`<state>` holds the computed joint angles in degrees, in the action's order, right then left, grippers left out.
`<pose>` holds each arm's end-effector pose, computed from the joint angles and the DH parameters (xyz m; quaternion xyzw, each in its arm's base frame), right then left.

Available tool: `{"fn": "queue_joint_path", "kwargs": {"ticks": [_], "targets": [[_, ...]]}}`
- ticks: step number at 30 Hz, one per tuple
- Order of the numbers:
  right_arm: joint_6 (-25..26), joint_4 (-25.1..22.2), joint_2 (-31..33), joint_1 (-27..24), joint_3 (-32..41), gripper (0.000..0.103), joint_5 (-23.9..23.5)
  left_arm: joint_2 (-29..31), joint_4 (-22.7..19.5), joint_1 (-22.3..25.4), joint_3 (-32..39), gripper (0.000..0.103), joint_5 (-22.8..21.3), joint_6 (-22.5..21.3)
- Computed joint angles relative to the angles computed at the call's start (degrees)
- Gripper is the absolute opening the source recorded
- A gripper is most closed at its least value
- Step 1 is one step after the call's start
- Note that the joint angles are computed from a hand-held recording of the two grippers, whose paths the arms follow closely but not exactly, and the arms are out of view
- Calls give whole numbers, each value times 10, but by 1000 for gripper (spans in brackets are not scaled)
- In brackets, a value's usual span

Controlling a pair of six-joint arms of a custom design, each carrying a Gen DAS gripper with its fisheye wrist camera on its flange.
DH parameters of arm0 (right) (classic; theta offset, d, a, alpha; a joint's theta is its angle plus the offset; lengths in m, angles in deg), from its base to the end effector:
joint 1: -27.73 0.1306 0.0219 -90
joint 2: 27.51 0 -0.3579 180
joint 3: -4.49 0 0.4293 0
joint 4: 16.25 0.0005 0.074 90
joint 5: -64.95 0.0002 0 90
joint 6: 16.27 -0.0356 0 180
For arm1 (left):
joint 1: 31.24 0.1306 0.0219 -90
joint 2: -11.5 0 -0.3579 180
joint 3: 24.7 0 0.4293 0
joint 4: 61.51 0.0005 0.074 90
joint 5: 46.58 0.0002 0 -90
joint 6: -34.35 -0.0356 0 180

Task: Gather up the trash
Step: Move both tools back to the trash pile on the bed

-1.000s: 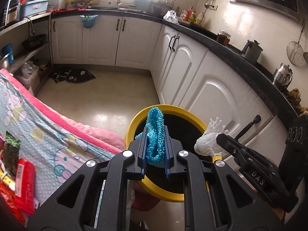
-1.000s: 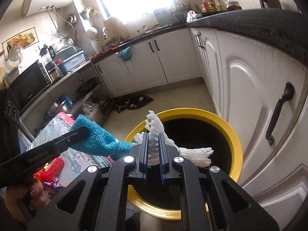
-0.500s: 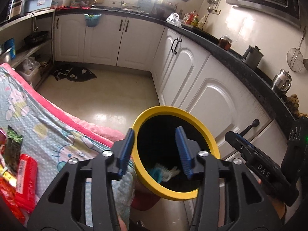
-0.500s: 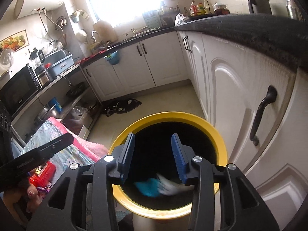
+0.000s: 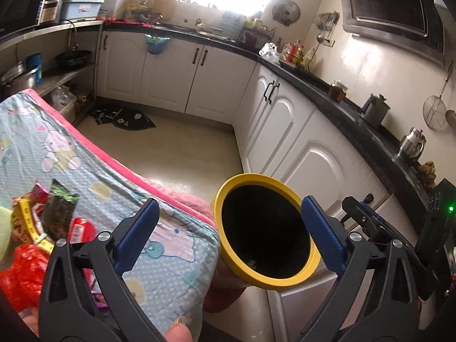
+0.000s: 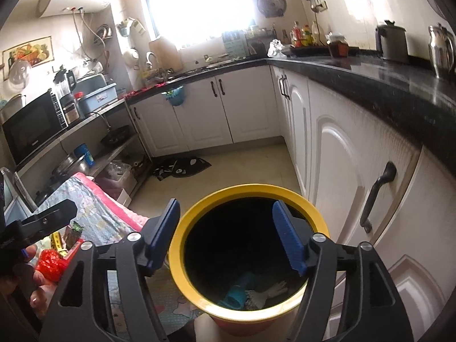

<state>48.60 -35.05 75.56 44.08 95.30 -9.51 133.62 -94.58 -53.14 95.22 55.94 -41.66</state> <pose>0.5930 0.1635 0.3320 0.1323 0.8550 0.0625 0.4975 0.6741 -0.2799 0.3543 0.1109 0.8772 -0.2329 0.4049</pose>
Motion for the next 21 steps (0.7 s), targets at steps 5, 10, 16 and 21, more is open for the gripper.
{"fn": "queue_joint_path", "kwargs": {"ticks": [5, 10, 16, 21], "targets": [[18, 10, -10, 13, 1, 73, 2, -38, 23, 8, -45, 92, -4, 7], [34, 17, -16, 26, 5, 75, -1, -76, 47, 18, -91, 92, -11, 16], [54, 23, -18, 43, 14, 76, -8, -105, 61, 32, -122, 92, -24, 22], [68, 23, -12, 59, 28, 77, -10, -129, 74, 45, -147, 92, -35, 32]]}}
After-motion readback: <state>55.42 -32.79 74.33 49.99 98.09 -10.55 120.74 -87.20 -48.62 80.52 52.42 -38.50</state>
